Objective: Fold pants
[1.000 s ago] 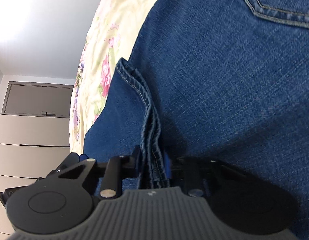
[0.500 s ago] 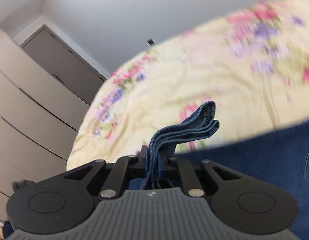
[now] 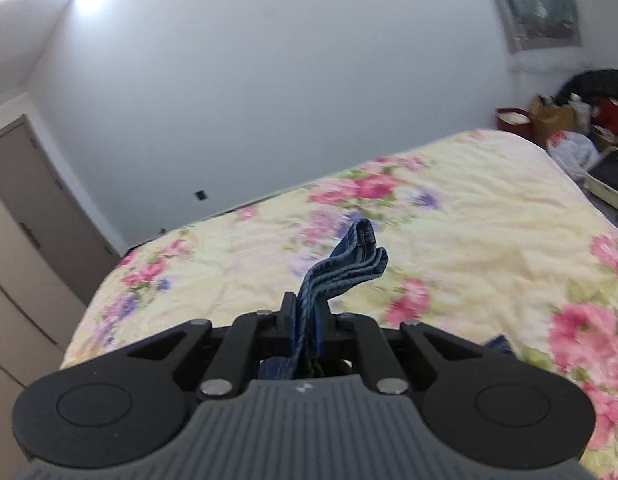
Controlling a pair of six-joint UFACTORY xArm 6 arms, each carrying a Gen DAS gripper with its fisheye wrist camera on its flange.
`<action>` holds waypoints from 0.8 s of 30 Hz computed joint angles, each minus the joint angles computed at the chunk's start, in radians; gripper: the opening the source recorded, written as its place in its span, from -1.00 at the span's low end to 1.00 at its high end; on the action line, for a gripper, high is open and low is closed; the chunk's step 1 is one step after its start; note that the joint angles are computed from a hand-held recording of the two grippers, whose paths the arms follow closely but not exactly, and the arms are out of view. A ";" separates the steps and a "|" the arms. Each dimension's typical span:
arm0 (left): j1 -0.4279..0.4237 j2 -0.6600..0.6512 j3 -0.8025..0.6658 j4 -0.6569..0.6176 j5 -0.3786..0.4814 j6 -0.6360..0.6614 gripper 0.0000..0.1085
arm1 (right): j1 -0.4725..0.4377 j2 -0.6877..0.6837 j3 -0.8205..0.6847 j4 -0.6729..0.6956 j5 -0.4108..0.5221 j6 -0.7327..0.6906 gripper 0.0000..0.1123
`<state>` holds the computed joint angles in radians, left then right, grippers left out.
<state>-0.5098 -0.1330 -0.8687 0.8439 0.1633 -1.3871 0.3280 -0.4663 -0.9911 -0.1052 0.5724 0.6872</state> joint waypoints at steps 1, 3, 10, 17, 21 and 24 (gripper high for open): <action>-0.013 0.031 -0.012 -0.047 -0.006 0.051 -0.02 | -0.042 -0.009 0.066 0.031 0.003 -0.028 -0.94; -0.045 0.100 -0.042 -0.135 -0.006 0.153 -0.10 | -0.108 -0.002 0.187 0.071 0.022 -0.053 -0.95; -0.135 0.300 -0.186 -0.294 0.136 0.375 -0.25 | -0.219 0.099 0.425 0.209 -0.227 -0.155 -0.95; -0.148 0.372 -0.245 -0.444 0.228 0.501 -0.30 | -0.204 0.136 0.327 0.141 -0.101 -0.136 -0.95; -0.137 0.374 -0.238 -0.540 0.204 0.560 -0.31 | -0.162 0.089 0.265 0.092 -0.124 -0.123 -0.95; -0.134 0.373 -0.232 -0.554 0.192 0.559 -0.31 | -0.115 0.037 0.252 0.012 -0.273 -0.135 -0.96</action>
<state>-0.6440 0.2402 -1.1011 0.2904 0.3558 -0.8283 0.2129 -0.4294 -0.7392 -0.0931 0.2993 0.5519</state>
